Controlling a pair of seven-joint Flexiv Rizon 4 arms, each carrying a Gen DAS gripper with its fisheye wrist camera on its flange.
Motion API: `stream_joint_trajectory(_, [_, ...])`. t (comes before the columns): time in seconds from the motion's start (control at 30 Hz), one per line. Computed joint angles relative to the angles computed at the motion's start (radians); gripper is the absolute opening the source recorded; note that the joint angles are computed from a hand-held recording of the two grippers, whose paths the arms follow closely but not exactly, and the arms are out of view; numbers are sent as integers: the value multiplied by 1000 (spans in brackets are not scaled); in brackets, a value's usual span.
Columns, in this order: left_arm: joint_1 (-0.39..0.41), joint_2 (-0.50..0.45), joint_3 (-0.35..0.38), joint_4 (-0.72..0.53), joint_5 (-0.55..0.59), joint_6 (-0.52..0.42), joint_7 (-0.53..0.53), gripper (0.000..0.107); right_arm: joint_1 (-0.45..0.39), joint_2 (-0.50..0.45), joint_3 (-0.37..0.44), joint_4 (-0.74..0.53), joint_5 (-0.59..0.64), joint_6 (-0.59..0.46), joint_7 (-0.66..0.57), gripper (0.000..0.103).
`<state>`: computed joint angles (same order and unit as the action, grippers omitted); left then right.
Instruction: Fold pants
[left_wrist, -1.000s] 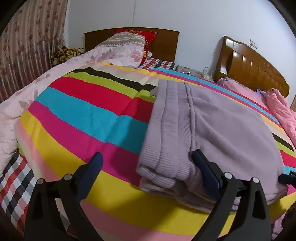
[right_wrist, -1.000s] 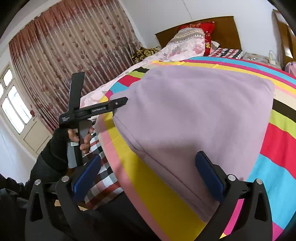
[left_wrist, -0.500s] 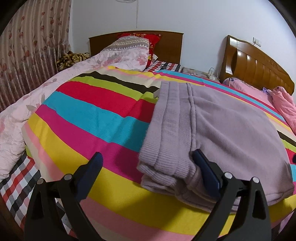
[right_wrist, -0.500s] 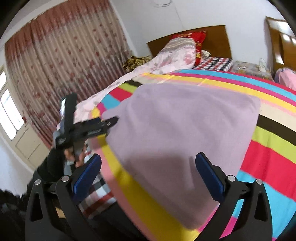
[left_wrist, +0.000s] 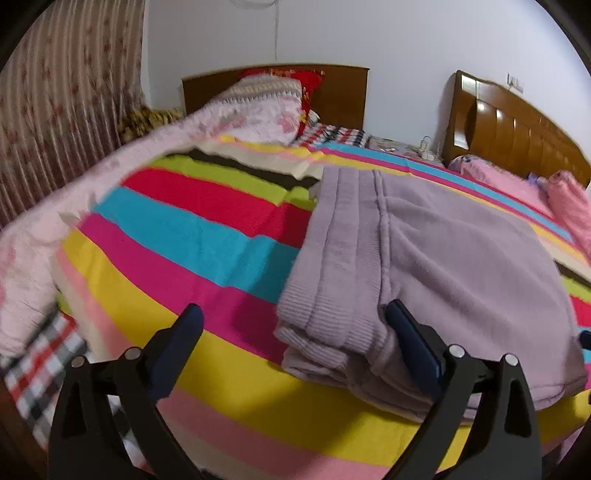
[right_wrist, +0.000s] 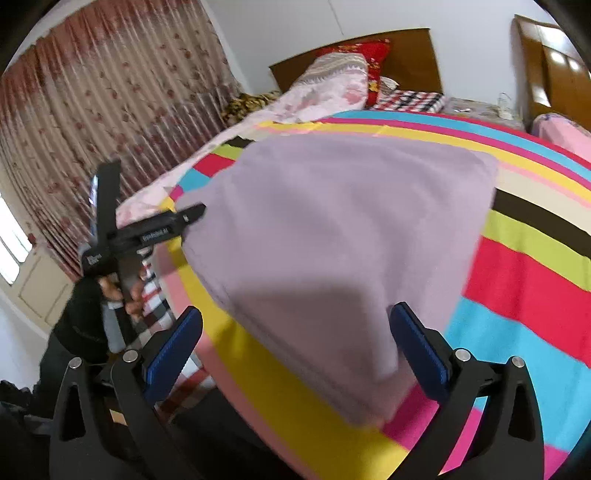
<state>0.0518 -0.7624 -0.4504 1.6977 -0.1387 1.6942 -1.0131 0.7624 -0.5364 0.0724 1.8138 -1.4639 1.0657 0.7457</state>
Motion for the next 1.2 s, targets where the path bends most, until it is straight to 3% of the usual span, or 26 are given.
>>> stream_joint_trajectory(0.1, [-79, 41, 110, 42, 16, 85, -34, 102, 25, 20, 26, 34, 82, -72, -10, 99])
stream_joint_trajectory(0.2, [-72, 86, 116, 111, 40, 178, -93, 101, 72, 68, 44, 84, 146, -208, 52, 99])
stream_joint_trajectory(0.33, [-91, 149, 158, 196, 87, 392, -211, 102, 161, 136, 77, 101, 188, -539, 124, 99])
stream_joint_trajectory(0.43, [-45, 195, 113, 238, 174, 454, -312, 102, 230, 124, 94, 52, 182, -797, 135, 99])
stream_joint_trajectory(0.5, [7, 216, 51, 269, 250, 491, -409, 102, 261, 96, 100, 14, 179, -912, 130, 99])
stream_joint_trajectory(0.57, [-6, 238, 46, 294, 261, 495, -470, 102, 277, 70, 104, -20, 196, -982, 116, 99])
stream_joint_trajectory(0.6, [14, 241, 19, 301, 307, 485, -502, 102, 280, 58, 103, -34, 198, -998, 109, 99])
stream_joint_trajectory(0.7, [-31, 256, 43, 322, 337, 441, -529, 102, 282, 35, 107, -58, 225, -1006, 102, 99])
stream_joint_trajectory(0.8, [-5, 255, 3, 321, 413, 329, -547, 102, 268, 45, 113, -41, 233, -955, 118, 99])
stream_joint_trajectory(0.83, [-23, 257, 20, 323, 407, 305, -533, 102, 267, 45, 114, -39, 236, -946, 121, 99])
stream_joint_trajectory(0.93, [-84, 248, 81, 327, 364, 296, -497, 102, 254, 46, 116, -24, 233, -885, 143, 99])
stream_joint_trajectory(1.03, [-69, 239, 71, 342, 357, 303, -488, 102, 264, 33, 111, -27, 214, -865, 143, 99])
stream_joint_trajectory(1.2, [-27, 221, 35, 358, 404, 360, -481, 102, 302, 25, 106, -38, 217, -918, 127, 99])
